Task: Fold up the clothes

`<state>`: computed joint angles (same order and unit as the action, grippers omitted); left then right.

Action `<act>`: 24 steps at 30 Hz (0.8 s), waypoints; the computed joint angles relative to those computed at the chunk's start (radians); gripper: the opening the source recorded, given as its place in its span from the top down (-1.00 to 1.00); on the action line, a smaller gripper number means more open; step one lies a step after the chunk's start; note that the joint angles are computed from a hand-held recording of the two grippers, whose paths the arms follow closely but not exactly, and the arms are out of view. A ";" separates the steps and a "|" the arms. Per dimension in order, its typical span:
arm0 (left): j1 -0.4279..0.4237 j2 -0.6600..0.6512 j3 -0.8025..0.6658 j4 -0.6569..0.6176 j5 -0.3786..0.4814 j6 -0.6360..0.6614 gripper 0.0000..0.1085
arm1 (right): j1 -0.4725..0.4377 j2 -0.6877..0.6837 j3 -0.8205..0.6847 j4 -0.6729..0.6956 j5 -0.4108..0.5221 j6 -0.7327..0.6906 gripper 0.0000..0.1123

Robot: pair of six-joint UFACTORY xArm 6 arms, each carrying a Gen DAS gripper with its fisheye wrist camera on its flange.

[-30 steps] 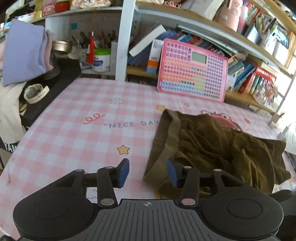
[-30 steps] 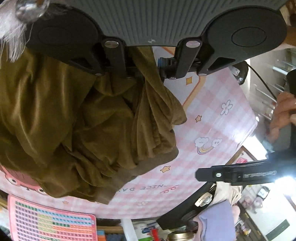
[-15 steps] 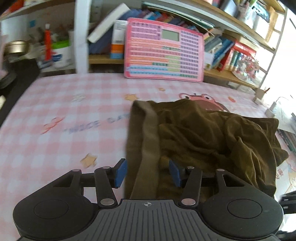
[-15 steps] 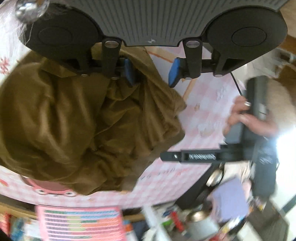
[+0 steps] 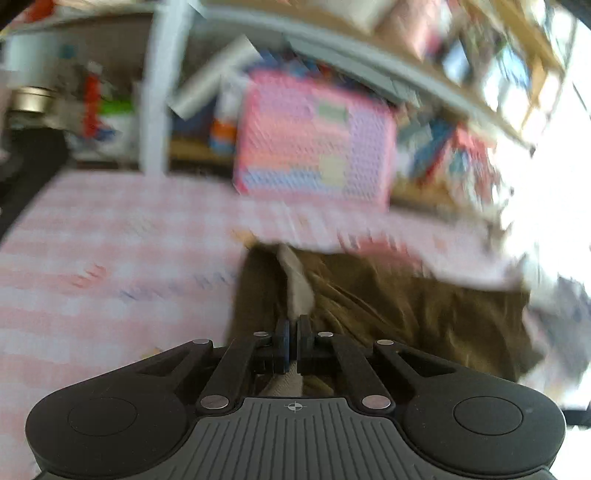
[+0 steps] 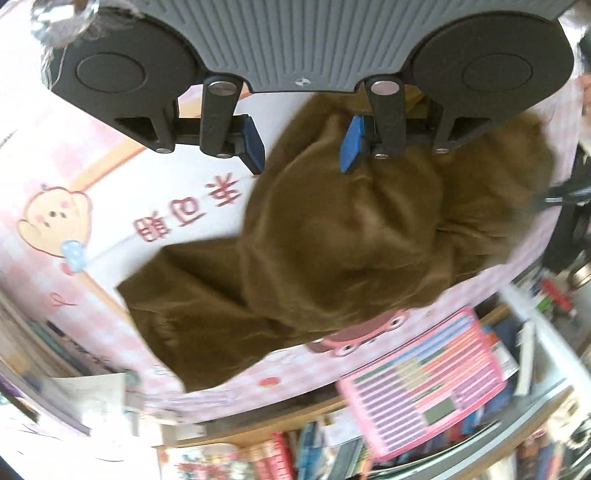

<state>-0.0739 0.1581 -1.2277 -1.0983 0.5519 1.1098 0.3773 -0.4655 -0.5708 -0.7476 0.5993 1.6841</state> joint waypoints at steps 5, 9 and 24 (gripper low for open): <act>0.043 0.085 -0.031 0.114 0.093 -0.060 0.95 | -0.024 0.046 -0.036 -0.023 -0.015 -0.026 0.11; 0.028 0.100 -0.008 0.052 0.049 -0.011 0.88 | -0.038 0.104 -0.097 -0.027 0.029 -0.049 0.01; 0.119 0.038 0.103 0.033 -0.018 -0.020 0.82 | -0.170 0.305 -0.155 0.191 -0.215 -0.241 0.68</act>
